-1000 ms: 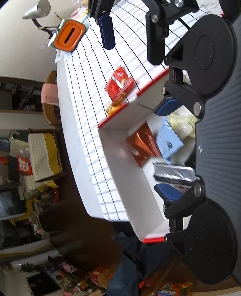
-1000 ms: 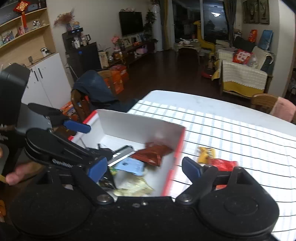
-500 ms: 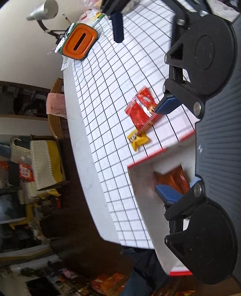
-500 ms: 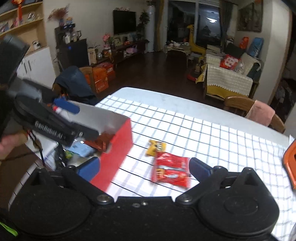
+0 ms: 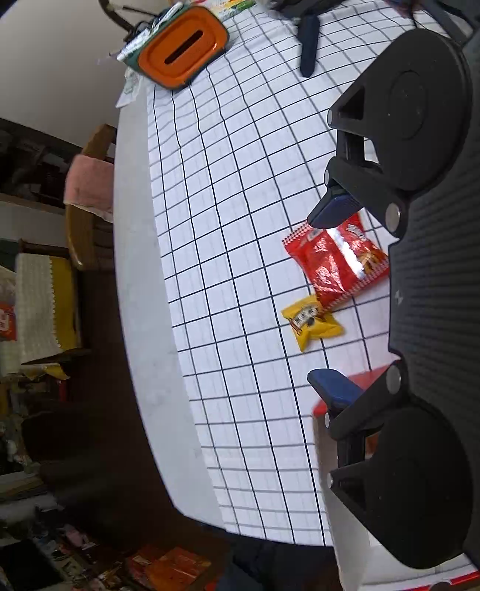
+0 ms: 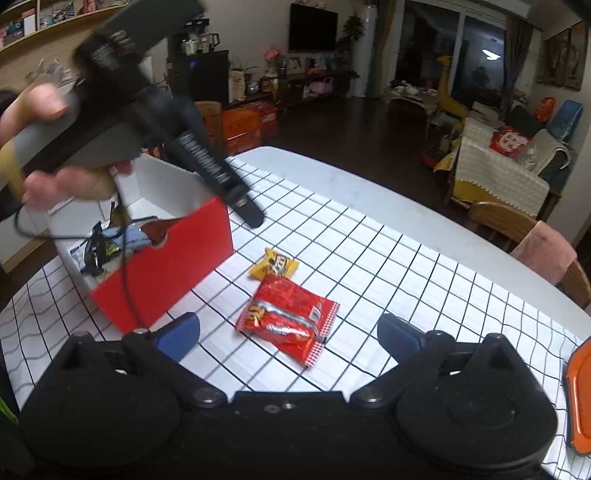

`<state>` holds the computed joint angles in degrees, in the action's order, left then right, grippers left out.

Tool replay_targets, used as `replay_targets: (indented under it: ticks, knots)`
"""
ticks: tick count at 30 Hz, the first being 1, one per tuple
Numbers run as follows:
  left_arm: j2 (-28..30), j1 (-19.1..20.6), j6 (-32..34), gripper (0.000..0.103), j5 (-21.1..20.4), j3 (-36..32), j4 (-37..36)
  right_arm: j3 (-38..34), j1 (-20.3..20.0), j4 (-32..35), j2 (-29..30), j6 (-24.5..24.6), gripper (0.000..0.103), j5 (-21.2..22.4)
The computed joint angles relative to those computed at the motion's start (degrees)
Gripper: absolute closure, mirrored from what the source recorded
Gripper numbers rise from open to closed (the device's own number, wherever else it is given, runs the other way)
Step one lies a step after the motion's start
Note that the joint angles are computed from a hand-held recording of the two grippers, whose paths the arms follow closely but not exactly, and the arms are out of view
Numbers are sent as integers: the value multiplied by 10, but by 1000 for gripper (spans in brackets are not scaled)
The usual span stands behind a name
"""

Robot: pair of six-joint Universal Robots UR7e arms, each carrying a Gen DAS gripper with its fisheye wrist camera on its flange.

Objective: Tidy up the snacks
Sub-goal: 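Move both tools back toward the yellow packet and red chips bag, then grasp the red chips bag with right tool while left tool grasps yellow packet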

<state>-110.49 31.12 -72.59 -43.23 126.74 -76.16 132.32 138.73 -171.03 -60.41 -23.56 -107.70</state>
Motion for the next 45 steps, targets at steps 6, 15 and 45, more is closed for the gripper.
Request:
replay_targets:
  ticks: [6,15,45]
  knots:
    - [63,108,40,20,-9,-11,-115,6,-37,1,8,-27,0,17]
    - [144,197,28,20,3,-20,-182,-11,-73,3,65,-100,0,60]
    - [206,317,89,52,23,17,-342,-152,-114,94,222,-347,6,116]
